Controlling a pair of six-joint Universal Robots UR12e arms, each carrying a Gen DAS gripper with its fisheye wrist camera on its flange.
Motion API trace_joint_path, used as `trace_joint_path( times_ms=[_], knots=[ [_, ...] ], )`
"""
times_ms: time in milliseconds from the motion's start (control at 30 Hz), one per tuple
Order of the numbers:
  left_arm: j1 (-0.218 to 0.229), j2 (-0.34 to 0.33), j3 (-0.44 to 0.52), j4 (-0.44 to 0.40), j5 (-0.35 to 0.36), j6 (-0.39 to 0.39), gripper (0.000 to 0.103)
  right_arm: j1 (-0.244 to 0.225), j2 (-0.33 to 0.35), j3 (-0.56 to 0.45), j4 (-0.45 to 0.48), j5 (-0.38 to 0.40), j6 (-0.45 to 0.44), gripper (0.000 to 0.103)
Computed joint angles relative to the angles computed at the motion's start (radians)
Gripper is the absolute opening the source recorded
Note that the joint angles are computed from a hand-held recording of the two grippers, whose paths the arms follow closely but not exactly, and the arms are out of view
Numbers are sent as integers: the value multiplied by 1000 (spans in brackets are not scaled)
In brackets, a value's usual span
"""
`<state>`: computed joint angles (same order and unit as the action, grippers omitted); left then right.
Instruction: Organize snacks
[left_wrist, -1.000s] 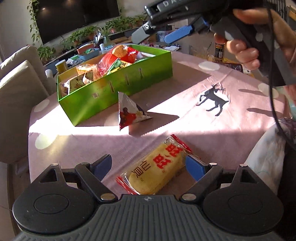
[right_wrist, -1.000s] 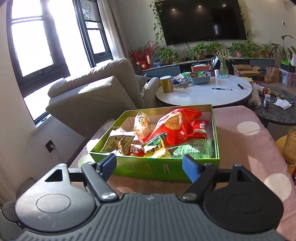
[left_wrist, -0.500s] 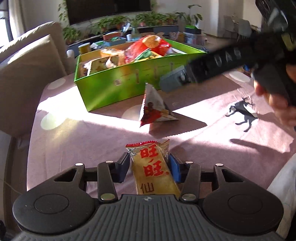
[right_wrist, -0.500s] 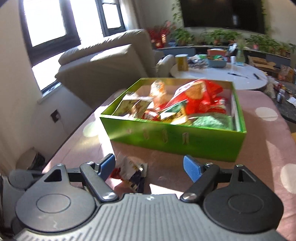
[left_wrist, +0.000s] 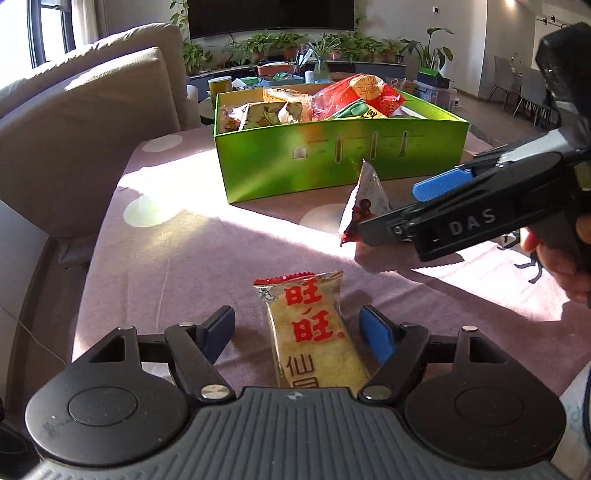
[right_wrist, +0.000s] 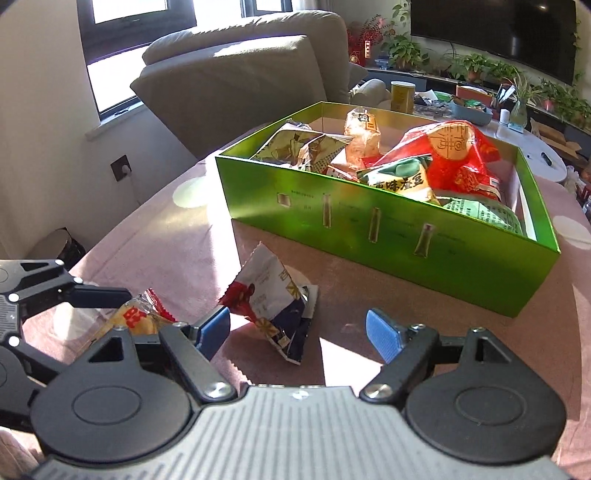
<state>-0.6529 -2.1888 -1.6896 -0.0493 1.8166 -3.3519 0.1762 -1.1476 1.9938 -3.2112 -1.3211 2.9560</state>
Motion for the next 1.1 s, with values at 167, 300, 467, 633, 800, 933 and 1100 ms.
trace_joint_path(
  times_ms=[167,300,467,633,800,933,1100],
  knots=[
    [2,-4,2,9,1,-19,74,10,14,-13,-10,-15,-23,80],
    [0,-8,2,21,15,-30,65,17,24,-23,-12,-12,-43,80],
    [4,-3,-4,33,4,-33,40,14,31,-33,1,-9,-4,79],
    [1,-1,1,31,3,-28,37,2,23,-19,-41,15,50,79],
    [-8,-1,11,59,18,-2,37,-15,9,1,-101,46,95,79],
    [-13,-4,26,68,28,8,37,-27,0,16,-138,70,130,79],
    [-17,-11,49,82,31,17,37,-38,-9,31,-185,72,151,79]
  ],
)
